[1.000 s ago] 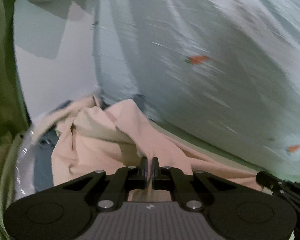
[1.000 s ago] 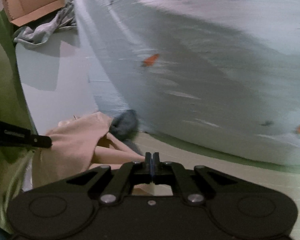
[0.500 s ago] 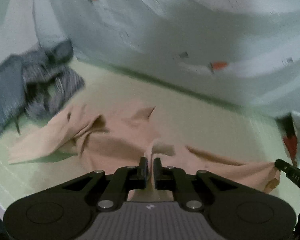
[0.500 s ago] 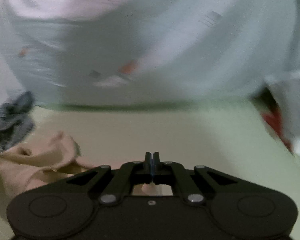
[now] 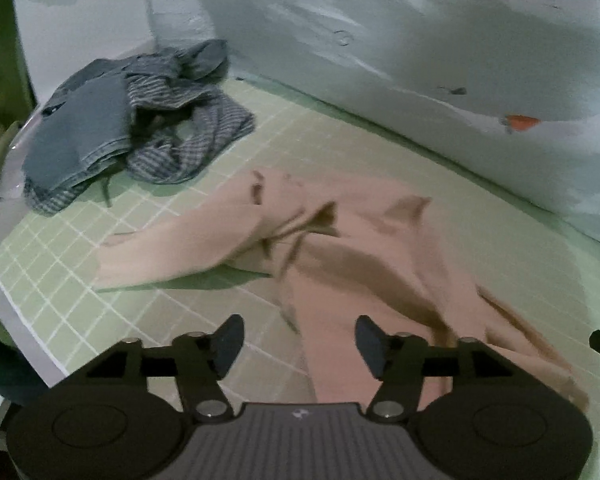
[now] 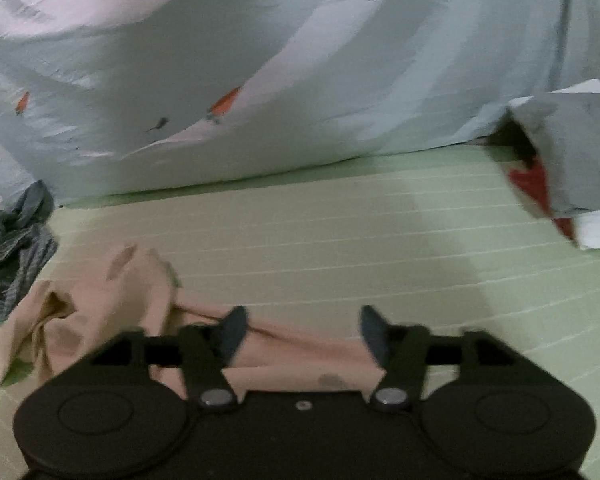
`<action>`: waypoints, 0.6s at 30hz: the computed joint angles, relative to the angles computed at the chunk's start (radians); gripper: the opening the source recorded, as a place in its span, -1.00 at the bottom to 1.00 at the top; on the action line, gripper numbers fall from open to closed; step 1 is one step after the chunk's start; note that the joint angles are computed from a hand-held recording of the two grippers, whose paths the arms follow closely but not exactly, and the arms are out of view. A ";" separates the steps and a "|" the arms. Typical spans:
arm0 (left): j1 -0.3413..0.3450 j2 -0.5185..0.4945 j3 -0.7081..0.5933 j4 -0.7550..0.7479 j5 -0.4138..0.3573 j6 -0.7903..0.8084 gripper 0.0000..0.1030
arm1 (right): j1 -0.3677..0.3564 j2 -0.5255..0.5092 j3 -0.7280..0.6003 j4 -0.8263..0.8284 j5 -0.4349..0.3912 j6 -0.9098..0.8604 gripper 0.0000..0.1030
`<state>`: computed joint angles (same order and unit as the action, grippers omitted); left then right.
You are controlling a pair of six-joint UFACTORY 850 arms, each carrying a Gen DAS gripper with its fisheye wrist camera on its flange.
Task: Fold clothes
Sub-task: 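Pull the beige sweater off the pile and drop it onto the open table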
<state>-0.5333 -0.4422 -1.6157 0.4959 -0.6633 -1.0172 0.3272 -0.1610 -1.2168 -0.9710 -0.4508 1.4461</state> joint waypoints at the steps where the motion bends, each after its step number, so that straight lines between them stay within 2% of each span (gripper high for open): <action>1: 0.010 -0.008 -0.009 -0.015 0.000 0.013 0.32 | 0.007 -0.017 -0.018 0.011 0.006 -0.014 0.46; 5: 0.053 -0.044 -0.051 -0.073 -0.003 0.069 0.36 | 0.027 -0.104 -0.122 0.106 0.012 -0.128 0.49; 10: 0.100 -0.131 -0.162 -0.136 0.000 0.172 0.48 | 0.023 -0.233 -0.281 0.258 0.015 -0.259 0.50; 14: 0.136 -0.244 -0.309 -0.224 -0.037 0.279 0.49 | 0.018 -0.354 -0.433 0.434 -0.002 -0.442 0.50; 18: 0.166 -0.367 -0.481 -0.302 -0.091 0.375 0.54 | 0.011 -0.492 -0.616 0.614 -0.055 -0.631 0.50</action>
<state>-0.3671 -0.8095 -2.0969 0.1936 -0.7544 -0.6420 0.3386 -0.6529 -1.8324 -0.3571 -0.5059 0.8150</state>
